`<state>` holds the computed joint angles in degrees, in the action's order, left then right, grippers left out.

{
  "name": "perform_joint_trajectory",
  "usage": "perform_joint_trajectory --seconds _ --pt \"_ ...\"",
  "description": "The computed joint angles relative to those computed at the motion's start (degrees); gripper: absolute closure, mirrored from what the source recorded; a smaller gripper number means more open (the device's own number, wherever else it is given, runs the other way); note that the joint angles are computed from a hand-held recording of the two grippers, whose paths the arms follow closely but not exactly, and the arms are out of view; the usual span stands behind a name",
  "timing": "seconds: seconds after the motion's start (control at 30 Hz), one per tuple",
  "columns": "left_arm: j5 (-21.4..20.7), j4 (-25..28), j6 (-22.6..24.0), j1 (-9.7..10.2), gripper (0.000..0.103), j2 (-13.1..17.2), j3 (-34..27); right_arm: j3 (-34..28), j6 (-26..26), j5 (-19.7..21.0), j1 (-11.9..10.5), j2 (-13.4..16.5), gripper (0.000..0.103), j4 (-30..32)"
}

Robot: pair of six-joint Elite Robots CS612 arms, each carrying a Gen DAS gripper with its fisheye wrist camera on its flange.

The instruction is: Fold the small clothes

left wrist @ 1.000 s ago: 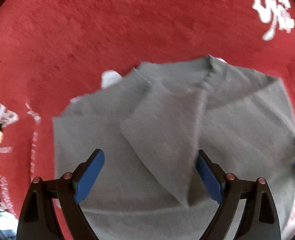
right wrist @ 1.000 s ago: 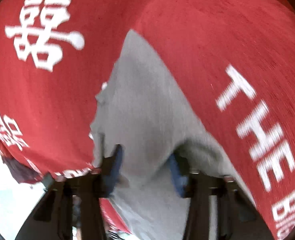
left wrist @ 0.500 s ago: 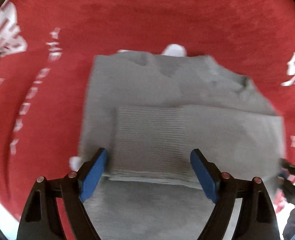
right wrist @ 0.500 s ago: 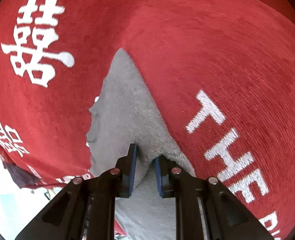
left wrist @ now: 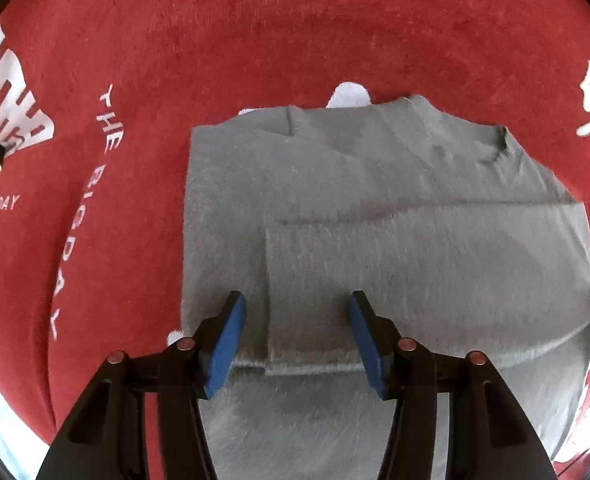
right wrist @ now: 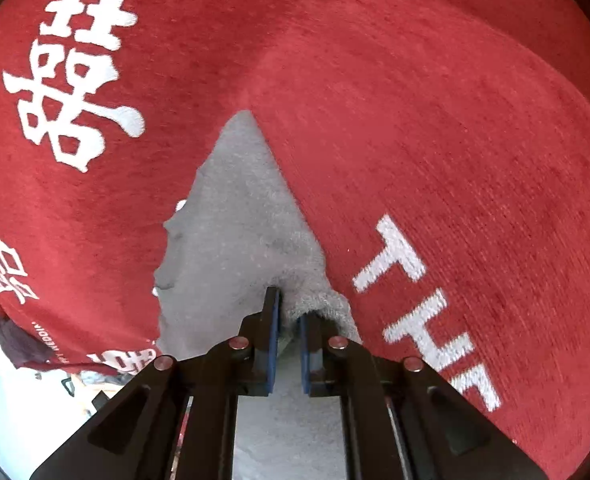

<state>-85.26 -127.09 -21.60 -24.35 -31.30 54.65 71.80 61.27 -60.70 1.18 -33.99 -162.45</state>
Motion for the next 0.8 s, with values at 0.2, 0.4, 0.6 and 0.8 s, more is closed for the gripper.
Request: perform_joint_trajectory --seconds 0.2,0.4,0.6,0.8 --pt "-1.96 0.09 -0.07 0.08 0.024 -2.02 2.64 -1.45 -15.44 -1.92 0.75 -2.90 0.052 13.40" --pt "-2.73 3.10 0.09 -0.49 0.019 -4.50 4.82 -2.90 -27.32 -5.37 2.45 -4.91 0.036 22.30" --pt "-2.61 7.16 1.57 -2.42 0.019 -6.22 6.61 -3.32 -31.43 -7.01 3.88 -5.41 0.023 25.57" --pt "-1.15 10.41 0.54 -3.60 0.019 -6.64 6.65 -3.24 -34.52 -5.30 4.10 -5.86 0.020 29.98"
